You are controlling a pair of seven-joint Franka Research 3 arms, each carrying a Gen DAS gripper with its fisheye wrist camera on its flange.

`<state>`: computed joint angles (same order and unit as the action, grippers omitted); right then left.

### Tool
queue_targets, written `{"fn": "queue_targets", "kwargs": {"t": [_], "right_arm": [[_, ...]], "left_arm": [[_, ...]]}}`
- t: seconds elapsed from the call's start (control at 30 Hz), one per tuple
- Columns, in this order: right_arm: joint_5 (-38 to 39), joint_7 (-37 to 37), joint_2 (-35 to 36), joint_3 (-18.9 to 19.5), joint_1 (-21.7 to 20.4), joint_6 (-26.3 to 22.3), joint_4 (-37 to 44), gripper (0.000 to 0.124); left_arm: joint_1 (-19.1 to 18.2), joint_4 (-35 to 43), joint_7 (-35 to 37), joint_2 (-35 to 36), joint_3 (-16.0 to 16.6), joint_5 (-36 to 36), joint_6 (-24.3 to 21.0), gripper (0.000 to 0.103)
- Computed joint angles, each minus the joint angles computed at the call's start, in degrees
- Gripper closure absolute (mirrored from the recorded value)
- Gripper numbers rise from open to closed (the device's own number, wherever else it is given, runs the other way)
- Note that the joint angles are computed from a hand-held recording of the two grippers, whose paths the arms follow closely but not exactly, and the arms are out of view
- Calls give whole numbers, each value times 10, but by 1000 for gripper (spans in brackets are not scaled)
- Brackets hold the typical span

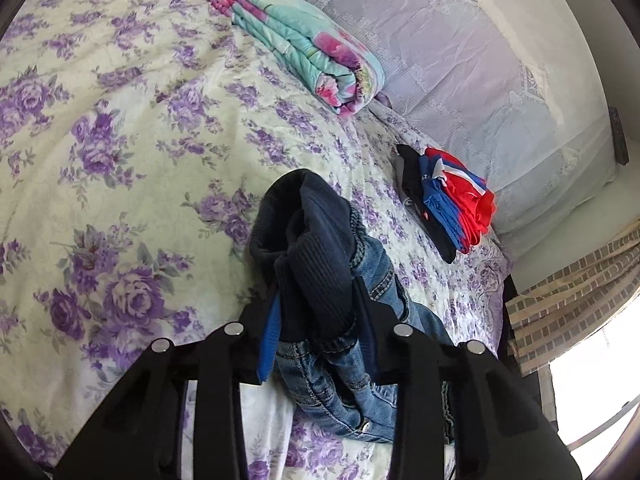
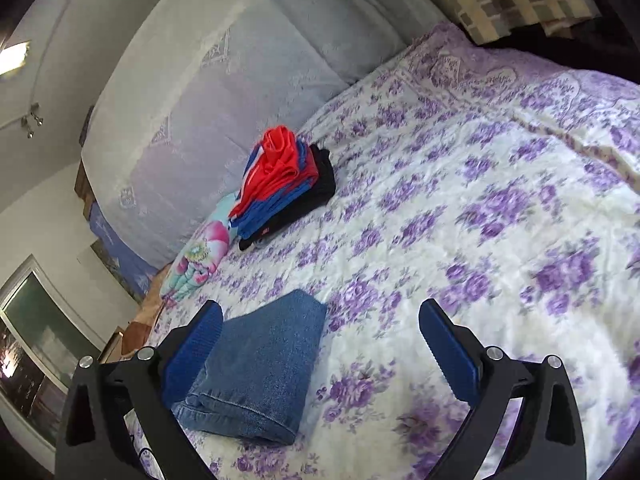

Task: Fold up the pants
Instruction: 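Open right tool to release the folded legs, then grasp the dark ribbed waistband with left tool and lift it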

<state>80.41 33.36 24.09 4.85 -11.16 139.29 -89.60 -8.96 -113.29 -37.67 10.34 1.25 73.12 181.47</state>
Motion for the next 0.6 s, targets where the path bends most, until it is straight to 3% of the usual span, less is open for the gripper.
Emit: {"fn": "queue_targets", "kwargs": {"t": [0.27,0.37,0.5,0.6], "right_arm": [[139,-69,-19,-13,-36,-13,-20,25],[156,-63,-16,-16,-41,-34,-29,25],[93,-1,3,-19,-38,-77,-9,25],[72,-10,-3,-14,-30,-74,-17,25]], "left_arm": [[-21,60,198,-22,-67,-84,-146,75],[-31,89,245,-15,-78,-98,-168,75],[-40,102,260,-8,-75,-109,-183,75],[-33,70,207,-16,-63,-105,-165,74]]}}
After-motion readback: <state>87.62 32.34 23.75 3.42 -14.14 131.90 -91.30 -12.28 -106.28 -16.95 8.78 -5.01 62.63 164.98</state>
